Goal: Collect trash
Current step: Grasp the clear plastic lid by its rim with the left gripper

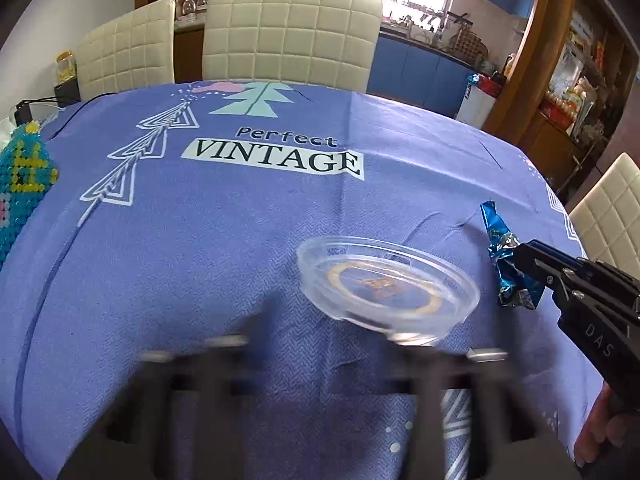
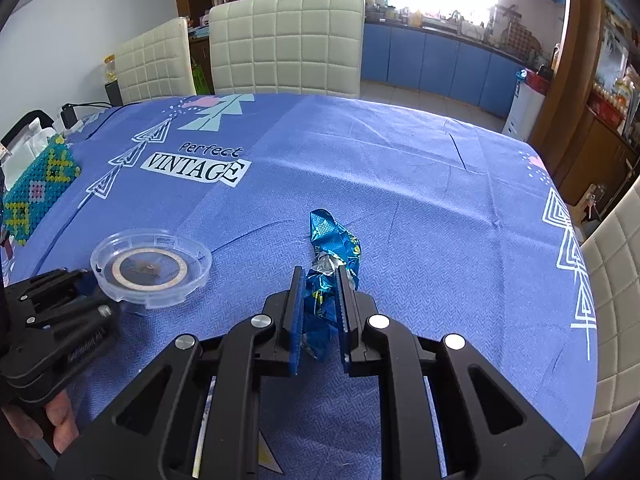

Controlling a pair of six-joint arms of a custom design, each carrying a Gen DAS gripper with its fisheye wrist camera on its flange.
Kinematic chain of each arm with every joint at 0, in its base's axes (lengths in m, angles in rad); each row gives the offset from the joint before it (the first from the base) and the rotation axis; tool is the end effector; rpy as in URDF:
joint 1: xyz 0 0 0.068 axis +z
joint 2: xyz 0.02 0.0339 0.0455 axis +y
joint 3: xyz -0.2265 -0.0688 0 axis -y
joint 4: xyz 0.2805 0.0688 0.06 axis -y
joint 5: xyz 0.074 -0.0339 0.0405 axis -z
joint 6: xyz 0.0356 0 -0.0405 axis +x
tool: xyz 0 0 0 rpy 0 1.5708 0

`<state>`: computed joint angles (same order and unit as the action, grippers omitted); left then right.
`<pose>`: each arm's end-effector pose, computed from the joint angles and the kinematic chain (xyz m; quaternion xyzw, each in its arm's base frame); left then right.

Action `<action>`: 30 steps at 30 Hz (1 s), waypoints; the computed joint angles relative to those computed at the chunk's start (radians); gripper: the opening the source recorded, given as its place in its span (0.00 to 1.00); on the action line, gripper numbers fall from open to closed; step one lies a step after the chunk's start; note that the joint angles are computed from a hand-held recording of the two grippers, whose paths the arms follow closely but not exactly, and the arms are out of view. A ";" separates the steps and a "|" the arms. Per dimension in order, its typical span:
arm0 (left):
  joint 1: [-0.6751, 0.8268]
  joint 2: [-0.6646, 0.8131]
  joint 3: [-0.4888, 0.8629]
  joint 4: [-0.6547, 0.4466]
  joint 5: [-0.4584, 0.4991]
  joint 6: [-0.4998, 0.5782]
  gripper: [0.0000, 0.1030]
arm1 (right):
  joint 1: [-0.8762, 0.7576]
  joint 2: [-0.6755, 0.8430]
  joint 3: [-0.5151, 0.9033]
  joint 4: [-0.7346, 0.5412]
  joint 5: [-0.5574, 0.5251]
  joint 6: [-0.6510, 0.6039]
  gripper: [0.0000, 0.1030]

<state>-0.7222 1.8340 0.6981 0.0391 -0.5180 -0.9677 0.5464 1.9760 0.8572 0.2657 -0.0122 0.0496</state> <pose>0.2363 -0.1847 0.0097 -0.1747 0.9252 -0.0045 0.3368 0.3055 0.1863 0.0130 -0.2323 0.9070 0.1086 0.3340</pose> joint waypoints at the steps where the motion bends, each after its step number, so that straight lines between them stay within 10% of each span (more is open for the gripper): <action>1: -0.012 -0.012 -0.013 0.005 -0.033 -0.015 0.88 | -0.001 -0.006 -0.006 0.001 0.001 -0.002 0.16; 30: -0.039 0.153 0.221 -0.043 0.033 0.208 0.88 | -0.089 -0.043 -0.054 0.006 -0.013 0.015 0.16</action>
<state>-0.7609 1.9866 0.9187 -0.0042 -0.4854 -0.7597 0.4573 1.9334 0.8033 0.2714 -0.0251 0.0646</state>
